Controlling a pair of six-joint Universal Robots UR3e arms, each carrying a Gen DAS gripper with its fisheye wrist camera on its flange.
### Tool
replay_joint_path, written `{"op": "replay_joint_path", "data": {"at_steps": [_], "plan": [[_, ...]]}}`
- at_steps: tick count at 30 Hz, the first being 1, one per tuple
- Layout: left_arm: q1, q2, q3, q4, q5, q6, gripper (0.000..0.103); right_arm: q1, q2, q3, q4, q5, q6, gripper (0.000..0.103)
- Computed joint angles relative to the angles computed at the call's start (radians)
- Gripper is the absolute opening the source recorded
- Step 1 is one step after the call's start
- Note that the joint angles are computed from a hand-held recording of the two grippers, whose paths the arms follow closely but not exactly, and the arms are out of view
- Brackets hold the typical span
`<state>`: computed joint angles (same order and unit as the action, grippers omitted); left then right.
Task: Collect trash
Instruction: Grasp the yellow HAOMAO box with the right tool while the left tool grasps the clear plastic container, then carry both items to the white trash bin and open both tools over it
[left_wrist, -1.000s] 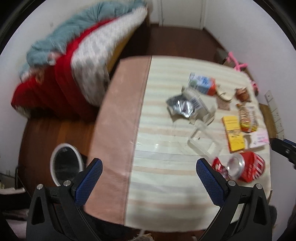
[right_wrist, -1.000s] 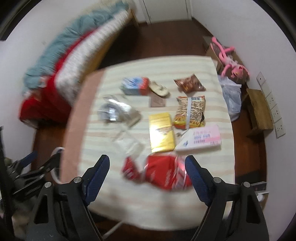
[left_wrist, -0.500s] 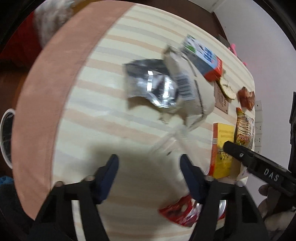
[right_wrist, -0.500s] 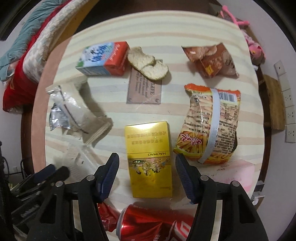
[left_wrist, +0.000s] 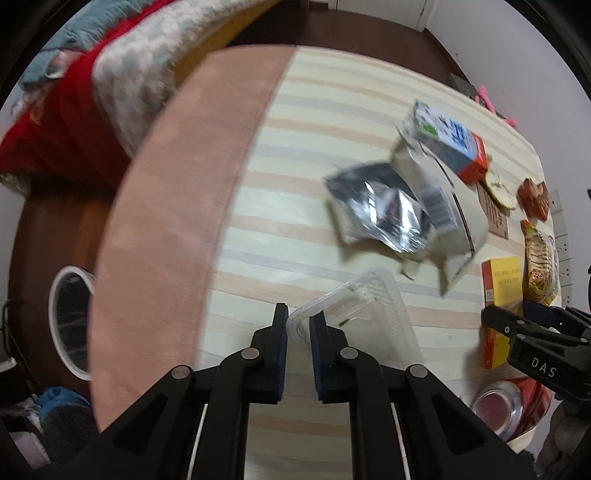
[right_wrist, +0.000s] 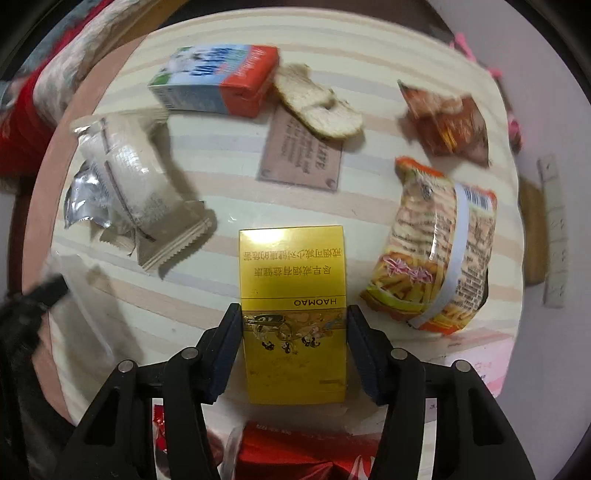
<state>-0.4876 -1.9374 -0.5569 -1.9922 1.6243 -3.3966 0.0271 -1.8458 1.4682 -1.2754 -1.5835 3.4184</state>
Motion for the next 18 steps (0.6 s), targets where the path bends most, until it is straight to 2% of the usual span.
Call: {"op": "replay_joint_path", "data": {"at_steps": [2,8,12,14,16,18], "plan": [[0.020,0.013,0.039,-0.018,0.025,0.025,0.006,0.032,0.013,-0.018,-0.012,0.008,0.042,0.058],[0.042,0.058,0.135,-0.051,0.079,0.065,0.004,0.165,0.045,-0.168,-0.033,-0.053,0.190,0.058],[0.100,0.183,0.025,0.045,0.092,0.134,0.004,0.264,0.086,-0.330,-0.004,-0.113,0.274,0.058],[0.143,0.241,-0.032,0.098,0.077,0.176,0.004,0.271,0.085,-0.428,0.053,-0.130,0.273,0.058],[0.176,0.282,-0.038,0.109,0.065,0.209,0.004,0.331,0.129,-0.562,0.110,-0.161,0.317,0.058],[0.240,0.336,-0.032,0.095,0.024,0.257,0.004,0.357,0.146,-0.625,0.130,-0.173,0.331,0.058]]}}
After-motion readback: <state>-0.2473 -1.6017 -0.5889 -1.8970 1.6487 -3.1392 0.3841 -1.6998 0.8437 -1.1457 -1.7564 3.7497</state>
